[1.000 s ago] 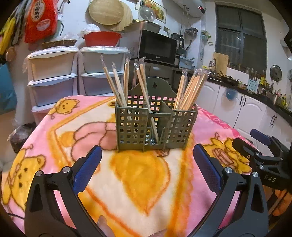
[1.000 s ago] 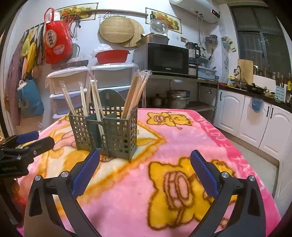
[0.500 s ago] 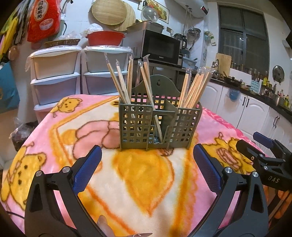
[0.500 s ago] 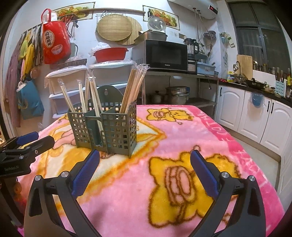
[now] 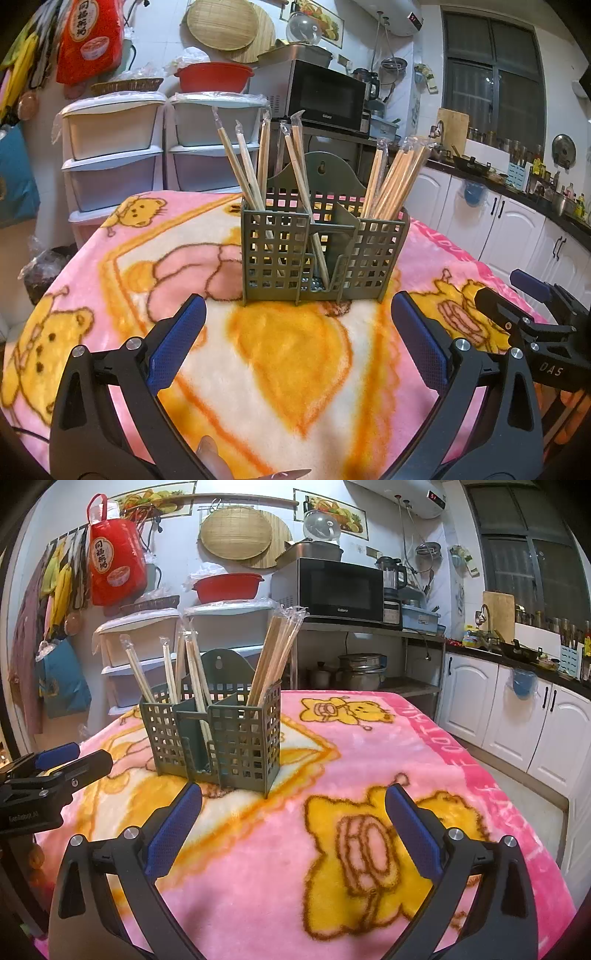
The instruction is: Organize utensils
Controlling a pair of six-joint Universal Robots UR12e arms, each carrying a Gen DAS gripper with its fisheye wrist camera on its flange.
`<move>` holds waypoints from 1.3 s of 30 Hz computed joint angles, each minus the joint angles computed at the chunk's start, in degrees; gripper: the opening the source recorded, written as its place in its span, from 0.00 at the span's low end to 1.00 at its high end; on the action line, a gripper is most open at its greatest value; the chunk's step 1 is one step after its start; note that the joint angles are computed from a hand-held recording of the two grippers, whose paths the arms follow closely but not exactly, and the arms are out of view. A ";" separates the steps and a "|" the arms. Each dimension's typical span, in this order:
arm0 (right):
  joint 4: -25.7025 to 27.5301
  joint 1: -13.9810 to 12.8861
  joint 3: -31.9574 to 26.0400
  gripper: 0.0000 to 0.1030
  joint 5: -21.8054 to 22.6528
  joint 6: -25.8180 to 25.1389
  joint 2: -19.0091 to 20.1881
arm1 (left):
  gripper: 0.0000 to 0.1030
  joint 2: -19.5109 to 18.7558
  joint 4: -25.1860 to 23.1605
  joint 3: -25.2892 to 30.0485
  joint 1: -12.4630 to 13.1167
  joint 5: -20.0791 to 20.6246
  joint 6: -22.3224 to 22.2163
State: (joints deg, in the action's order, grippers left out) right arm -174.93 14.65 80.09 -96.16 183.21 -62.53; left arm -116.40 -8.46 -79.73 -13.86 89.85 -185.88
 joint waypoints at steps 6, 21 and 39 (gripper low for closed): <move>0.04 0.02 -0.02 0.94 -0.01 0.01 0.01 | 0.90 -0.01 0.17 -0.02 0.01 0.03 -0.03; -0.09 0.04 0.01 0.94 -0.02 0.02 0.01 | 0.90 0.08 -0.08 -0.04 -0.16 0.87 -0.36; 0.02 0.09 -0.04 0.94 -0.12 0.08 0.04 | 0.90 0.35 -0.38 -0.27 -0.22 1.20 -1.07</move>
